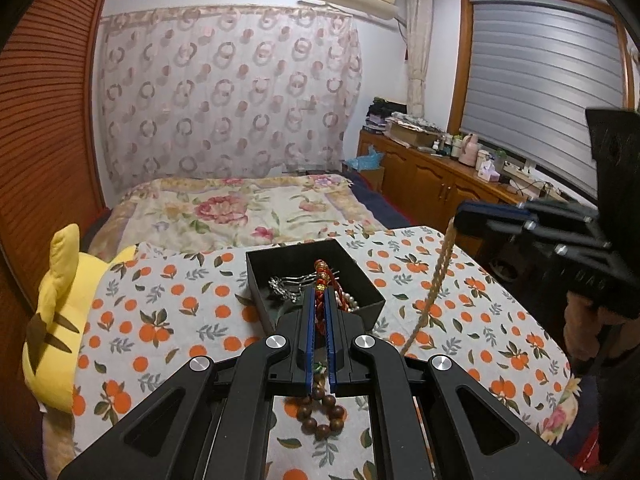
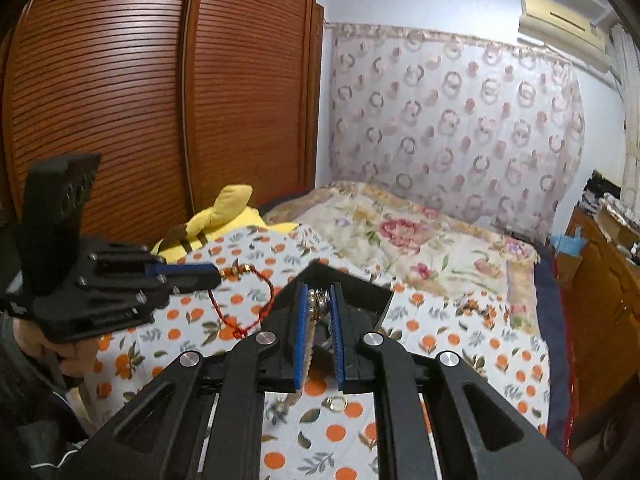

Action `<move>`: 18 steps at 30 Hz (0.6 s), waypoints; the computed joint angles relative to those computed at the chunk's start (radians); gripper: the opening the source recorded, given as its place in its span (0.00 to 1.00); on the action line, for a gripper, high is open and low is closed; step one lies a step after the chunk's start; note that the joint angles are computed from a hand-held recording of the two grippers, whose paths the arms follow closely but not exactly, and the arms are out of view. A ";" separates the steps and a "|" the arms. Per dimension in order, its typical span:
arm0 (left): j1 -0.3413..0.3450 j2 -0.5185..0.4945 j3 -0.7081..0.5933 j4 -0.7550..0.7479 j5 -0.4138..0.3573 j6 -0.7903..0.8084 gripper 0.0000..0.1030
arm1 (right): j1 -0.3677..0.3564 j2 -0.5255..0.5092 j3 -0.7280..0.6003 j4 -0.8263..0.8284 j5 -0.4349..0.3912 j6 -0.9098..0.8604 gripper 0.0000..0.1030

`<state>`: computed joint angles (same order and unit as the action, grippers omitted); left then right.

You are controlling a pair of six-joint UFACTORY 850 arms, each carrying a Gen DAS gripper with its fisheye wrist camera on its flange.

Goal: Organize jewelry
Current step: 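Grasp and lift the pearl strand with the right tool while the left tool carries the bracelet over the box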

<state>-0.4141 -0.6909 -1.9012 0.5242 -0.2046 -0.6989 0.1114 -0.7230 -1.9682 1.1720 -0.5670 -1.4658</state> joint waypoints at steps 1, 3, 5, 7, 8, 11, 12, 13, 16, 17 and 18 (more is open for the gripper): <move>0.001 -0.003 -0.004 -0.005 -0.001 0.008 0.04 | 0.000 0.000 -0.005 0.003 -0.001 -0.002 0.12; 0.001 -0.017 -0.027 -0.021 -0.013 0.030 0.04 | 0.000 -0.001 -0.018 0.010 0.000 -0.008 0.12; 0.002 -0.034 -0.055 -0.047 -0.026 0.062 0.04 | 0.001 -0.010 -0.046 0.004 0.002 -0.005 0.12; 0.004 -0.050 -0.081 -0.070 -0.038 0.089 0.04 | 0.002 -0.021 -0.076 -0.011 0.004 0.009 0.12; 0.004 -0.057 -0.093 -0.076 -0.042 0.096 0.04 | 0.002 -0.028 -0.091 -0.019 0.005 0.018 0.12; 0.006 -0.078 -0.126 -0.097 -0.056 0.120 0.04 | 0.002 -0.053 -0.147 -0.046 0.005 0.053 0.12; 0.007 -0.088 -0.141 -0.108 -0.062 0.132 0.04 | 0.001 -0.065 -0.172 -0.057 0.003 0.069 0.12; 0.008 -0.092 -0.148 -0.115 -0.064 0.141 0.04 | 0.000 -0.075 -0.192 -0.066 0.002 0.080 0.12; 0.013 -0.118 -0.186 -0.155 -0.080 0.184 0.04 | 0.000 -0.114 -0.268 -0.097 -0.003 0.119 0.12; 0.016 -0.129 -0.202 -0.170 -0.087 0.199 0.04 | 0.000 -0.131 -0.301 -0.110 -0.005 0.135 0.12; 0.018 -0.135 -0.209 -0.177 -0.089 0.205 0.04 | 0.000 -0.145 -0.330 -0.121 -0.008 0.151 0.12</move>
